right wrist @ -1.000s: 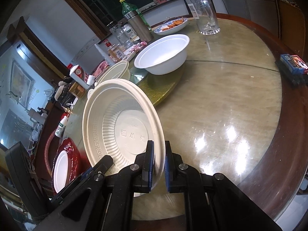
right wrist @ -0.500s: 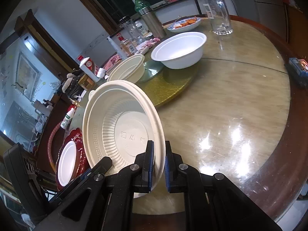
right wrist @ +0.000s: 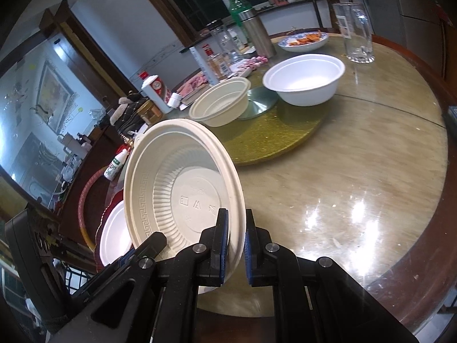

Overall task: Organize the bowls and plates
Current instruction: 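Lift the beige plastic bowl with both tools and carry it toward the stack, then lower the beige bowl with both tools onto the white foam bowl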

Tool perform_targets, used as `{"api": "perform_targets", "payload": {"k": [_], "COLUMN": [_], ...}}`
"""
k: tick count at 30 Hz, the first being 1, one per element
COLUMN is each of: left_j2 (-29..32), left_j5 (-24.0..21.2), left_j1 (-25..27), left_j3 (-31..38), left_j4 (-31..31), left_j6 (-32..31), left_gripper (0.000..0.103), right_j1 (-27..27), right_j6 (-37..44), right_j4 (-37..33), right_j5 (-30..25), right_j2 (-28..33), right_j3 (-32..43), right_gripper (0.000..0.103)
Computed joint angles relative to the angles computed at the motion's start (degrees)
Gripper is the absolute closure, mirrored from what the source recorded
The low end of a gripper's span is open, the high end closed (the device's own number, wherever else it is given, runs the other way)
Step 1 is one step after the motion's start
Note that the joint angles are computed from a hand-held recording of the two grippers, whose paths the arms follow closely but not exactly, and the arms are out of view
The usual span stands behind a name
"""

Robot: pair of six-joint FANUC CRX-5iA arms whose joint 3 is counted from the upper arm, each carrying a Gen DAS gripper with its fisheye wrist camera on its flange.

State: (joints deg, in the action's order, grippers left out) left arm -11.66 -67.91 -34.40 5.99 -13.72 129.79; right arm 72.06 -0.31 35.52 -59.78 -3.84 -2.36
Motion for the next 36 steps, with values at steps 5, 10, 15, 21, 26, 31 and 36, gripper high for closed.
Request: {"api": "perform_targets", "payload": {"k": [5,10,15,21,26,31,36], "left_j2": [-1.8,-3.2,-4.6,-6.3,-7.9,-9.6,-11.1], "left_j5": [0.2,0.4,0.1,-0.8,-1.7,-2.2,-2.6], "left_j1": [1.0,1.9,2.4,3.7,4.9,6.3,8.1], "left_j3": [-0.9,-1.4,-1.7,-2.5,-3.1,-3.9,-4.7], "left_j4": [-0.3,-0.6,-1.9,-2.7,-3.6,-4.0,-3.7], "left_j6": [0.6,1.0,2.0,2.8,3.7,4.1,3.4], "left_gripper": [0.087,0.087,0.087,0.087,0.087,0.087,0.087], "right_j1": [0.5,1.0,1.3,1.3,1.6,1.6,1.6], "right_j6": [1.4,3.0,4.7,7.4,9.6,12.2,14.7], "right_j4": [0.5,1.0,1.3,0.0,-0.6,-1.5,-2.9], "right_j5": [0.1,0.0,0.3,1.1,1.7,1.9,2.0], "right_j2": [1.2,2.6,4.0,6.5,8.5,10.5,12.5], "right_j3": [1.7,3.8,5.9,9.1,11.8,14.9,17.8], "right_gripper": [0.093,0.093,0.093,0.093,0.093,0.094,0.094]}}
